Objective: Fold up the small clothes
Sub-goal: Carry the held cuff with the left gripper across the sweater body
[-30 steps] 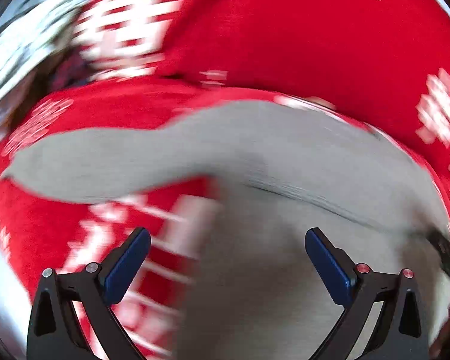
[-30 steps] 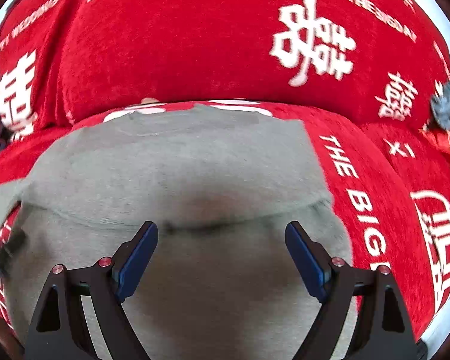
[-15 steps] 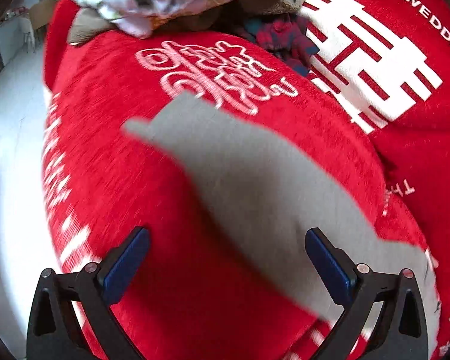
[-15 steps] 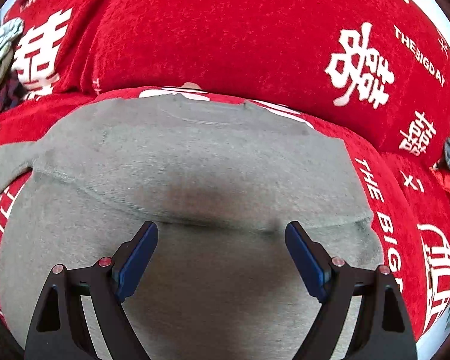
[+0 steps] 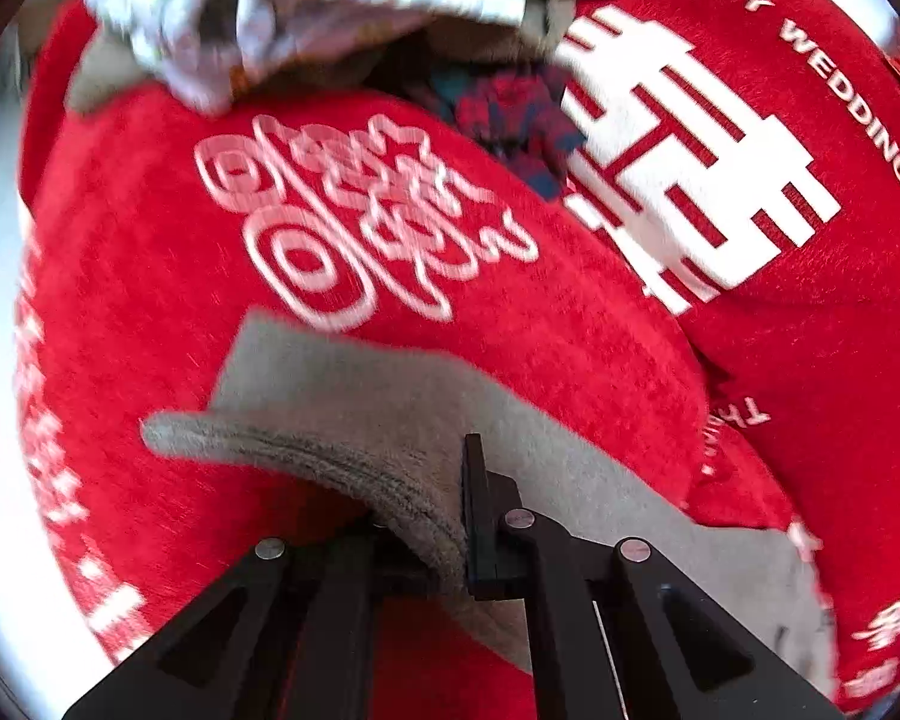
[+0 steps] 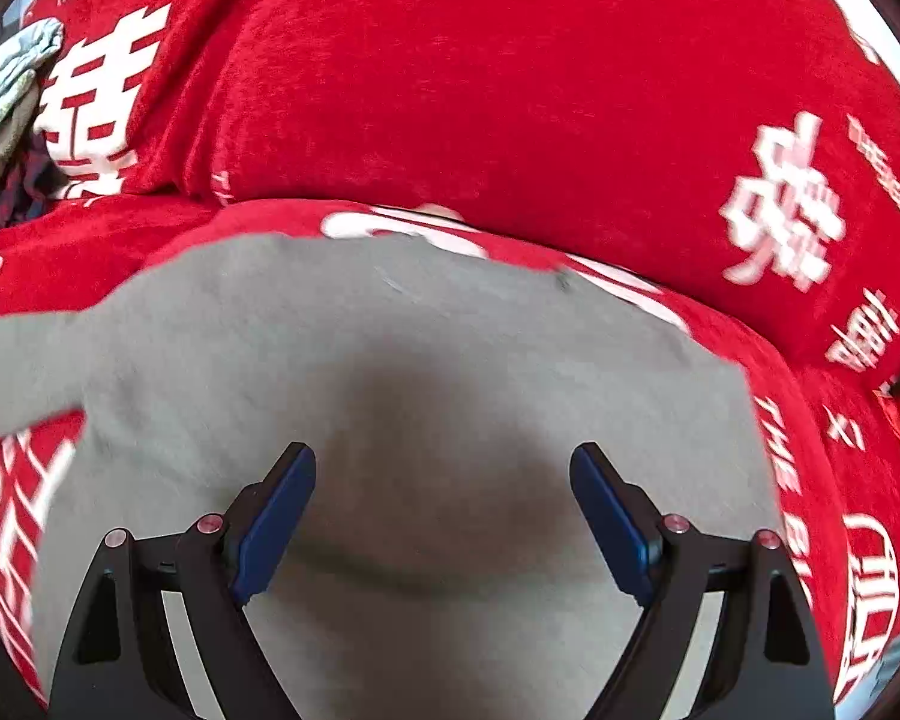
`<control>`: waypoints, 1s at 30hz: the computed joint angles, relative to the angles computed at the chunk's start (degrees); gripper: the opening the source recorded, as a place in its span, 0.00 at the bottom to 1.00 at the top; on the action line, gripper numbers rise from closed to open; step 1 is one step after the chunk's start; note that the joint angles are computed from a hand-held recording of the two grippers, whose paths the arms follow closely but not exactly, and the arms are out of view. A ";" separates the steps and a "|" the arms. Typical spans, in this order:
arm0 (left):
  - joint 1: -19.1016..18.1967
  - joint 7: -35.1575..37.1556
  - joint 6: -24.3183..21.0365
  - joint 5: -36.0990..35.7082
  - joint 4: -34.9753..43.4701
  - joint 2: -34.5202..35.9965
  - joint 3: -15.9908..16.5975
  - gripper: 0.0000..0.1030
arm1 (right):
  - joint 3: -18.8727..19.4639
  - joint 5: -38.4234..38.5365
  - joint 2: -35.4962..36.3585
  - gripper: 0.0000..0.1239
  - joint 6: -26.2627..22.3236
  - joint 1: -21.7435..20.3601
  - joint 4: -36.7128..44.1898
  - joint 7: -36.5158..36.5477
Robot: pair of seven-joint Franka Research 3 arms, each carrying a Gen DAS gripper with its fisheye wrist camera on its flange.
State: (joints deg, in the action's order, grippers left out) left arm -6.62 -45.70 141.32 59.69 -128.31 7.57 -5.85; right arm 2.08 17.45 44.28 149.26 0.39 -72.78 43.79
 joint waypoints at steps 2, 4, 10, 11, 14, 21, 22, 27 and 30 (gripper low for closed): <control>-1.53 6.99 -9.09 -3.81 3.19 0.87 -1.32 0.07 | -0.84 -1.74 2.92 0.72 -3.09 2.32 4.74 2.54; -2.40 10.73 -12.95 -4.81 5.17 1.54 -1.69 0.07 | -2.11 -4.18 5.67 0.72 -5.14 5.17 8.75 5.67; -2.77 12.28 -13.75 -5.65 5.02 0.63 -1.53 0.07 | -3.07 -8.96 5.59 0.72 2.45 10.36 4.40 9.55; -2.68 12.52 -13.44 -5.71 5.04 0.63 -1.49 0.07 | -2.86 -9.40 5.09 0.70 3.45 10.47 3.41 9.08; -2.96 13.54 -13.63 -5.18 6.23 1.29 -1.65 0.07 | 3.62 -4.92 5.35 0.70 -3.10 5.51 6.42 2.84; -4.74 18.95 -13.40 -5.58 13.57 5.91 -1.72 0.07 | 0.95 -2.44 4.34 0.70 -4.78 4.31 6.23 4.02; -5.13 19.98 -13.44 -5.81 15.01 6.88 -1.66 0.07 | 1.16 -1.98 3.78 0.70 -4.73 3.56 5.35 3.20; -7.37 24.62 -13.60 -7.07 22.15 11.68 -1.02 0.06 | 2.19 0.86 2.08 0.70 -3.96 -0.34 2.83 -2.20; -8.66 27.49 -12.92 -8.35 26.74 14.88 -0.49 0.06 | 1.86 2.02 2.58 0.70 -5.51 -1.89 3.93 -3.54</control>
State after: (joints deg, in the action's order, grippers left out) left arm -15.28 -18.21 128.39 51.34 -101.57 22.45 -6.34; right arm 3.93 19.47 46.86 143.75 -1.50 -68.85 40.25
